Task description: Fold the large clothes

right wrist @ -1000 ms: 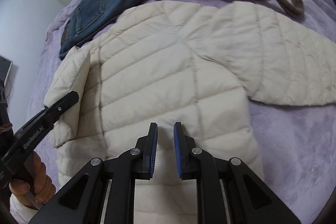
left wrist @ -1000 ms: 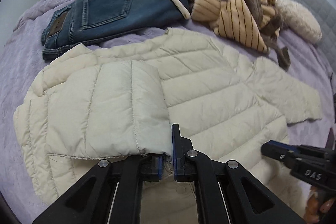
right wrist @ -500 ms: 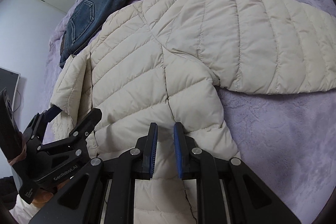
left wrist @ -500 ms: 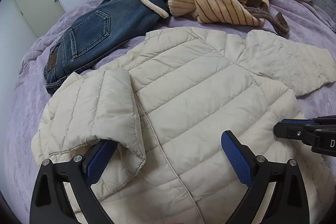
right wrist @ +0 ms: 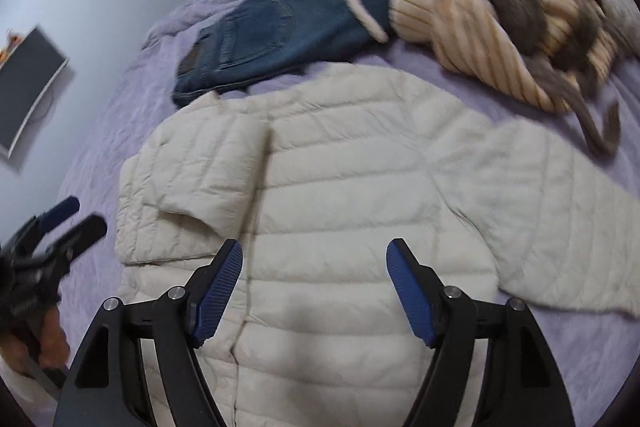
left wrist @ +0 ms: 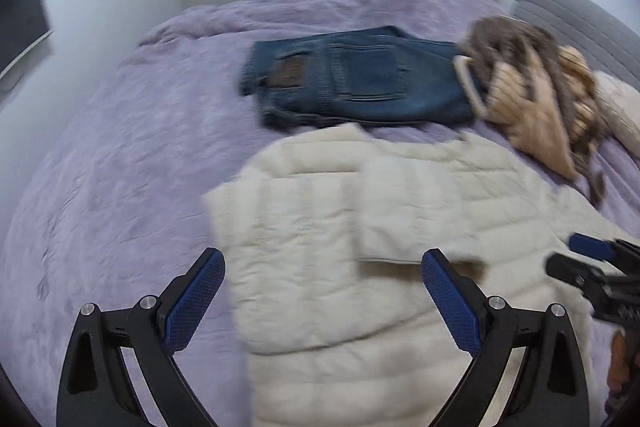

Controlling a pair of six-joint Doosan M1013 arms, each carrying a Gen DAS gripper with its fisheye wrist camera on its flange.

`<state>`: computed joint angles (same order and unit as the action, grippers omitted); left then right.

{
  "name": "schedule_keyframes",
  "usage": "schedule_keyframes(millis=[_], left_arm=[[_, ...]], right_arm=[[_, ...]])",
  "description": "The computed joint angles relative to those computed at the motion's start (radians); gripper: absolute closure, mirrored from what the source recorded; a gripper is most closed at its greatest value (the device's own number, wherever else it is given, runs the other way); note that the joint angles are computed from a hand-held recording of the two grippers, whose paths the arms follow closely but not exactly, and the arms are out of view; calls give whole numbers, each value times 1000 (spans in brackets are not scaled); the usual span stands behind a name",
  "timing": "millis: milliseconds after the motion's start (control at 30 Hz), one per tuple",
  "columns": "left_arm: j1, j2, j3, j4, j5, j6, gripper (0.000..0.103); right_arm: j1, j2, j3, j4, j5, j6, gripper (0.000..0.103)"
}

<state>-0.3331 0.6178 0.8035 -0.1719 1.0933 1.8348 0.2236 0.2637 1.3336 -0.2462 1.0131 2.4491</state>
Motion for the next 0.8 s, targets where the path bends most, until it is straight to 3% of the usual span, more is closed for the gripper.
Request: schedule_keyframes(millis=[133,200,300,333,367,400,433,600,700,800], left_arm=[[43,115,-138,102,95,-238,4],[55,162,-191,101,158,-274,4],[52,174,-175,115,160,-265,4],[50,173,-163,119,155,-255,4],[49,169,-148,121,151,-250,4],[49,170,-146,118,152,-249,4],[48,167,-142,111,152,-249,4],[46,173,-151,93,162,-230,4],[41,175,-151,96,164,-216,4],[32,176,-150,108,165,-212,4]], right_arm=[[62,145,-192,-110,107,-301,25],[90,214,-267,-187,150,-409,26],[123,290,-330,-364,216,-451,26],[131,305,-339,-421,232,-435,31],[133,315,-347,-454,252,-406,69],[125,314,-349,-436,268,-367,99],[109,301,-337,-391,265,-302,99],[12,143,-121,-118,55,100,99],[-58,47,57,116,-173,313,99],[-92,-8,195,265,-377,457,97]])
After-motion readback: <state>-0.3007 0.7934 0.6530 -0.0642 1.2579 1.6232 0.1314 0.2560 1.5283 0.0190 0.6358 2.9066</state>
